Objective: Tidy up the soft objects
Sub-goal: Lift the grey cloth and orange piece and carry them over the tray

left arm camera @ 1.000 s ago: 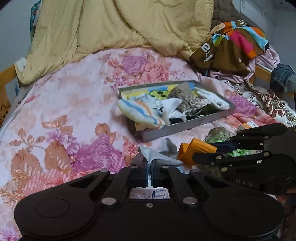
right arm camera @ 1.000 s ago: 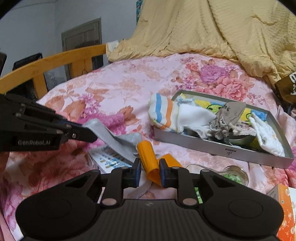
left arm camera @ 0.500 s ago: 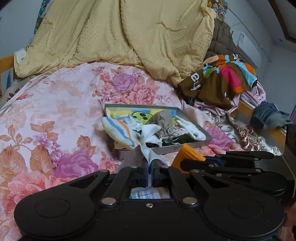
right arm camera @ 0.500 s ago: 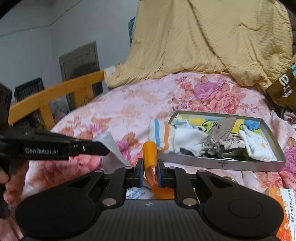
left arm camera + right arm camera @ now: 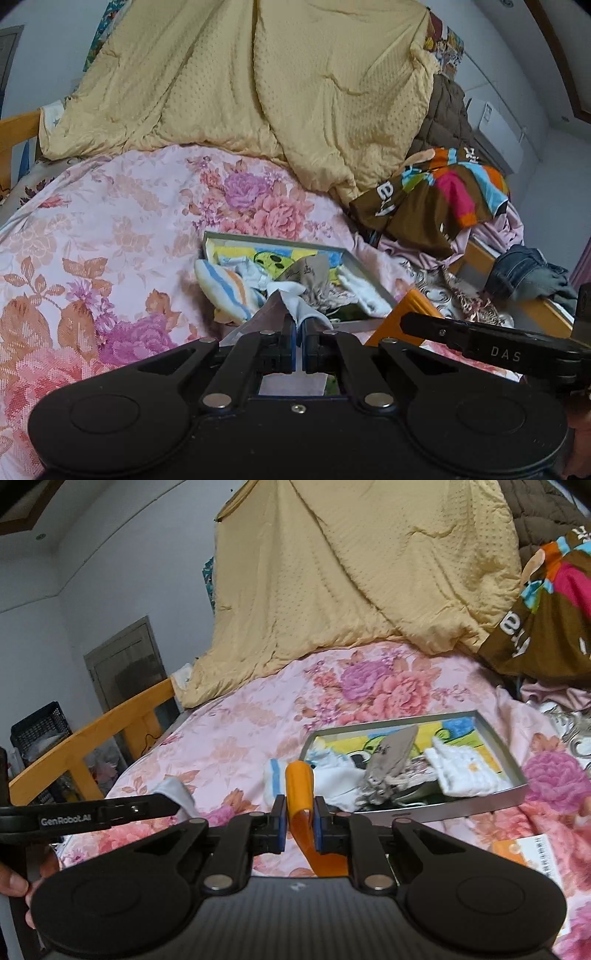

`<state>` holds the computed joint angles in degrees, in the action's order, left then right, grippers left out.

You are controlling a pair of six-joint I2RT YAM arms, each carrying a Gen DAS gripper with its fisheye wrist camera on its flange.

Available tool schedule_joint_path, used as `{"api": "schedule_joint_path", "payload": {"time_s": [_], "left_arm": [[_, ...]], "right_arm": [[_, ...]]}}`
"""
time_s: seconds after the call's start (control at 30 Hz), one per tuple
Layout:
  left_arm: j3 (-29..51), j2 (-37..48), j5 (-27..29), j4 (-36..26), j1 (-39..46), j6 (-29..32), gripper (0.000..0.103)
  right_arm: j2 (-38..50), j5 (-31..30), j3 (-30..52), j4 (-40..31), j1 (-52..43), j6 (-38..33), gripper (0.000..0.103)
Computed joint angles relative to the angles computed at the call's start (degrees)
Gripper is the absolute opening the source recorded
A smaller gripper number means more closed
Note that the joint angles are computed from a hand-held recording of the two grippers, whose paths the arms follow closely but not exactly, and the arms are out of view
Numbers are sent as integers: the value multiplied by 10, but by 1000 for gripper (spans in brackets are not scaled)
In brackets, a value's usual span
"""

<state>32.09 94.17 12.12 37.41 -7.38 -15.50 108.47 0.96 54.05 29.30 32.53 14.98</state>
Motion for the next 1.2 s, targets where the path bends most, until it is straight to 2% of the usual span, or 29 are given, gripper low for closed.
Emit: {"api": "schedule_joint_path", "payload": {"time_s": [0.13, 0.33, 0.47, 0.6, 0.7, 0.9, 1.2], "left_arm": [[-3, -16, -4, 1, -11, -10, 1], [1, -26, -26, 7, -29, -19, 2], [40, 19, -59, -9, -31, -15, 2], [54, 48, -60, 11, -19, -29, 2], [77, 53, -54, -9, -8, -54, 2], [193, 87, -75, -111, -7, -70, 2], [405, 200, -107, -180, -45, -52, 2]], "right_arm": [[-23, -13, 11, -30, -5, 8, 15], [-20, -35, 58, -65, -26, -29, 15], [21, -47, 89, -51, -47, -26, 15], [75, -65, 121, -25, -68, 0, 15], [119, -82, 157, -10, -84, 10, 15], [188, -87, 219, 8, -112, 28, 15], [241, -62, 288, 58, -162, 77, 15]]}}
